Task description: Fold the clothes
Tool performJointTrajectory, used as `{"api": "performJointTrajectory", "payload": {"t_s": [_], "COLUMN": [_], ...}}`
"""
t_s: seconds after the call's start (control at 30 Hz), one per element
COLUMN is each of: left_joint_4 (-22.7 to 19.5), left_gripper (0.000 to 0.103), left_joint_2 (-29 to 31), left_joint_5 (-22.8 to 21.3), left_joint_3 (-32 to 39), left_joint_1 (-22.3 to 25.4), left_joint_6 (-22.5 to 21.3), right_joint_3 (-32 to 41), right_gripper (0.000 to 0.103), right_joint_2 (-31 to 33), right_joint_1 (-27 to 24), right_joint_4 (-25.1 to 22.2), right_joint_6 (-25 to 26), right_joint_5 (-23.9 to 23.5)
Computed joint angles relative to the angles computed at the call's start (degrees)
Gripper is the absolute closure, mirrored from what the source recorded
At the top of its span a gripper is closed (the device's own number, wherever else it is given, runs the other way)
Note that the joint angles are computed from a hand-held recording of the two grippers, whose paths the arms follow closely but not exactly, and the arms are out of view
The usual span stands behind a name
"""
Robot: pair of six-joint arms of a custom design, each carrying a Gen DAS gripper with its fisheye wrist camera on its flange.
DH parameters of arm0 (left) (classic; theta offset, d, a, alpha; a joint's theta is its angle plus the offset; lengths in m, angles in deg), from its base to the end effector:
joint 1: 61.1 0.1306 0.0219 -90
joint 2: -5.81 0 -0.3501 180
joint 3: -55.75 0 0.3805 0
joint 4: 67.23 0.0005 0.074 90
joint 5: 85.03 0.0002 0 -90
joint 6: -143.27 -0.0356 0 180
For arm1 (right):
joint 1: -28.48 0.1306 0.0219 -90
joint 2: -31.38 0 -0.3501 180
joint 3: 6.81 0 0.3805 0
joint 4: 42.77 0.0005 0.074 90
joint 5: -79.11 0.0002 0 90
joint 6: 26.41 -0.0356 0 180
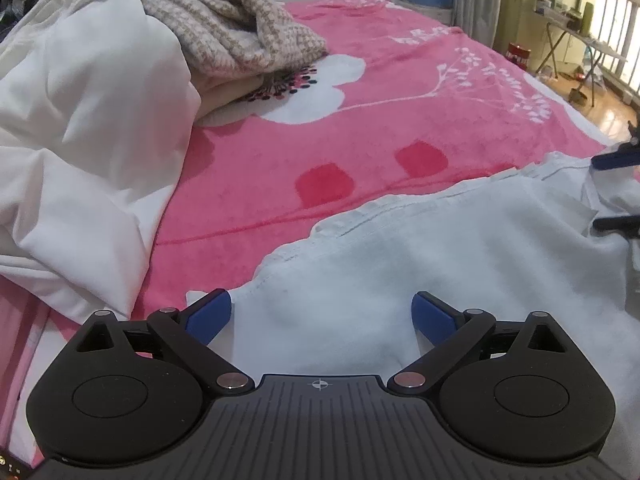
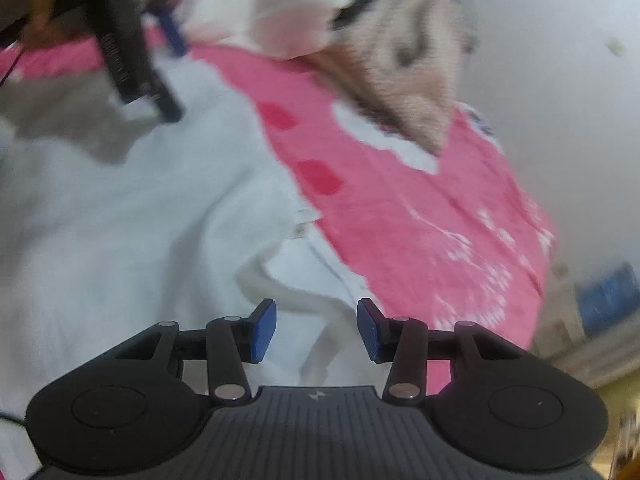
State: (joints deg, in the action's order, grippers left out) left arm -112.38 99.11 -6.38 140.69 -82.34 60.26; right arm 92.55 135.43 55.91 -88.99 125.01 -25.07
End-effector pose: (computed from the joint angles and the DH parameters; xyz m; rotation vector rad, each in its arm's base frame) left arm 0.4527 -0.1690 0.3371 0.2268 2.4688 0.0396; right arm 0.4883 0.2627 0.3548 -1.7707 1.6539 0.0368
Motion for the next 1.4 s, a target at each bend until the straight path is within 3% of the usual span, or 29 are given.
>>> {"api": "performJointTrajectory", "payload": {"t_s": [0.03, 0.13, 0.17, 0.33, 0.43, 0.5, 0.53, 0.57, 0.73, 0.8, 0.83, 0.87, 1.07, 1.2, 1.3, 1.37, 1.4], "left_joint_4": [0.14, 0.15, 0.14, 0.51, 0.44, 0.42, 0.43, 0.45, 0.77, 1.2, 1.45, 1.69, 2.55, 2.66, 2.74, 2.76, 2.75], "left_gripper": [0.005, 0.005, 0.005, 0.005, 0.005, 0.005, 0.005, 0.005, 0.005, 0.005, 0.005, 0.005, 0.005, 0.005, 0.004, 0.004, 0.004], "left_joint_2": [0.06, 0.38, 0.48, 0.63, 0.75, 0.87, 0.91, 0.94, 1.03, 1.04, 1.04, 1.06, 1.21, 1.48, 1.61, 1.71, 1.65], "left_joint_5": [-0.16, -0.35, -0.59, -0.9, -0.43, -0.13, -0.02, 0.09, -0.16, -0.72, -1.06, -1.33, -2.55, -2.68, -2.92, -2.91, -2.89], "left_joint_3": [-0.05, -0.17, -0.19, -0.52, -0.53, -0.43, -0.41, -0.39, -0.55, -0.68, -0.76, -0.83, -0.97, -0.91, -0.89, -0.84, -0.91], "left_joint_1": [-0.02, 0.15, 0.23, 0.98, 1.3, 1.42, 1.47, 1.52, 1.47, 1.37, 1.3, 1.24, 1.09, 1.08, 0.97, 0.98, 0.98], "left_joint_6": [-0.14, 0.12, 0.28, 1.12, 1.36, 1.35, 1.36, 1.37, 1.37, 1.11, 1.0, 0.92, 0.53, 0.74, 0.72, 0.68, 0.73], "right_joint_3": [1.13, 3.75, 4.23, 5.41, 6.71, 8.42, 7.69, 6.93, 9.94, 12.2, 13.76, 14.29, 13.66, 11.85, 10.57, 10.46, 10.61], "right_gripper": [0.057, 0.094, 0.103, 0.103, 0.101, 0.086, 0.065, 0.057, 0.059, 0.068, 0.091, 0.103, 0.103, 0.103, 0.089, 0.069, 0.068], "right_joint_2": [0.92, 2.82, 3.14, 3.27, 3.27, 3.68, 3.0, 2.36, 4.91, 7.13, 8.53, 9.14, 8.51, 8.85, 8.88, 8.38, 8.07], "right_joint_1": [0.03, -0.02, -0.08, -0.76, -1.19, -1.44, -1.5, -1.63, -0.39, 0.14, 0.41, 0.5, -0.12, 0.67, 0.88, -0.2, -0.95], "right_joint_4": [-1.49, -4.79, -5.08, -3.76, -5.68, -9.13, -8.52, -7.78, -10.51, -12.62, -14.22, -14.3, -8.5, -4.33, -1.59, -0.14, 0.51], "right_joint_6": [1.19, 1.42, 0.97, -5.91, -5.32, -1.59, 0.32, 2.21, 7.07, 7.21, 6.78, 6.15, -1.63, -5.05, -11.98, -18.74, -22.45], "right_joint_5": [-0.42, -1.47, -1.77, -2.57, -4.51, -6.45, -7.15, -8.12, -8.99, -8.26, -7.13, -6.39, -5.94, -2.04, 0.46, 0.26, -0.13]}}
